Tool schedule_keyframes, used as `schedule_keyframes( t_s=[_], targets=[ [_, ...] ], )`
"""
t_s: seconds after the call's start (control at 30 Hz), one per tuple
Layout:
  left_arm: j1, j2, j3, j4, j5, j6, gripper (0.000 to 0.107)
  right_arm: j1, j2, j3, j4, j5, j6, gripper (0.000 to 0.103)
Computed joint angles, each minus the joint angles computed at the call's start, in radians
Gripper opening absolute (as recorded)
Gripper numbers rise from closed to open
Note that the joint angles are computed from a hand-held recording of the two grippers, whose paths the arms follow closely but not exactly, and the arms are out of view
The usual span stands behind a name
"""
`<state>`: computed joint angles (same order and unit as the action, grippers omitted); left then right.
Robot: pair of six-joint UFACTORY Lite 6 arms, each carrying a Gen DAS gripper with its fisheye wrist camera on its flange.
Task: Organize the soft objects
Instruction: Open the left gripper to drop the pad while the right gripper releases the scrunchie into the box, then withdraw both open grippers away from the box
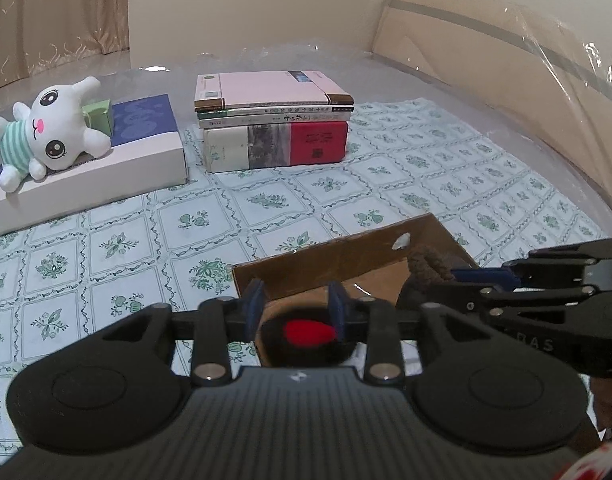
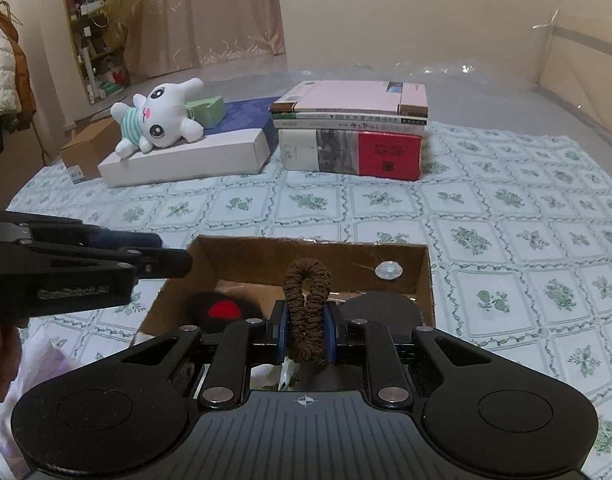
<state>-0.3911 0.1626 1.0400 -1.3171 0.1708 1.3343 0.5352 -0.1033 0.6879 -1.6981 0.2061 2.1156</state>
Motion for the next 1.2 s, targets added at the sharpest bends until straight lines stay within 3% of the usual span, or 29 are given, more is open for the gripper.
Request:
schedule_keyframes(
  t_s=[0.2, 0.4, 0.43, 0.47, 0.53, 0.73, 0.87, 1.03, 1.2],
  targets=[
    [0.037, -0.099, -0.087, -0.045, 0.014, 0.037, 0.032, -0.013, 0.04, 0.015, -0.17, -0.025, 0.171, 0.019],
    [0.07, -0.207, -0.19, 0.012, 0.026, -0.021, 0.034, 0.003, 0.1, 0.065, -0.345, -0.053, 0.331, 0.019],
    [0.077, -0.221, -0.206, 0.016, 0.034, -0.024, 0.034, 0.006, 0.11, 0.071, -0.38, -0.056, 0.367, 0.025],
    [0.084, -0.234, -0.22, 0.023, 0.04, -0.03, 0.035, 0.011, 0.115, 0.071, -0.423, -0.051, 0.42, 0.043],
    [0.091, -0.263, -0.249, 0.05, 0.044, -0.054, 0.037, 0.027, 0.103, 0.054, -0.431, -0.022, 0.462, 0.057],
    [0.099, -0.382, -0.338, 0.157, 0.036, -0.172, 0.057, 0.11, -0.036, -0.036, -0.093, 0.057, 0.229, 0.057],
    [0.097, -0.503, -0.414, 0.305, 0.024, -0.332, 0.08, 0.243, -0.203, -0.14, 0.146, 0.187, 0.135, 0.057],
    [0.105, -0.672, -0.495, 0.531, 0.091, -0.566, 0.091, 0.481, -0.365, -0.208, 0.402, 0.403, 0.063, 0.057],
    [0.078, -0.879, -0.577, 0.8, 0.164, -0.857, 0.101, 0.779, -0.406, -0.166, 0.575, 0.708, 0.064, 0.057]
  ],
)
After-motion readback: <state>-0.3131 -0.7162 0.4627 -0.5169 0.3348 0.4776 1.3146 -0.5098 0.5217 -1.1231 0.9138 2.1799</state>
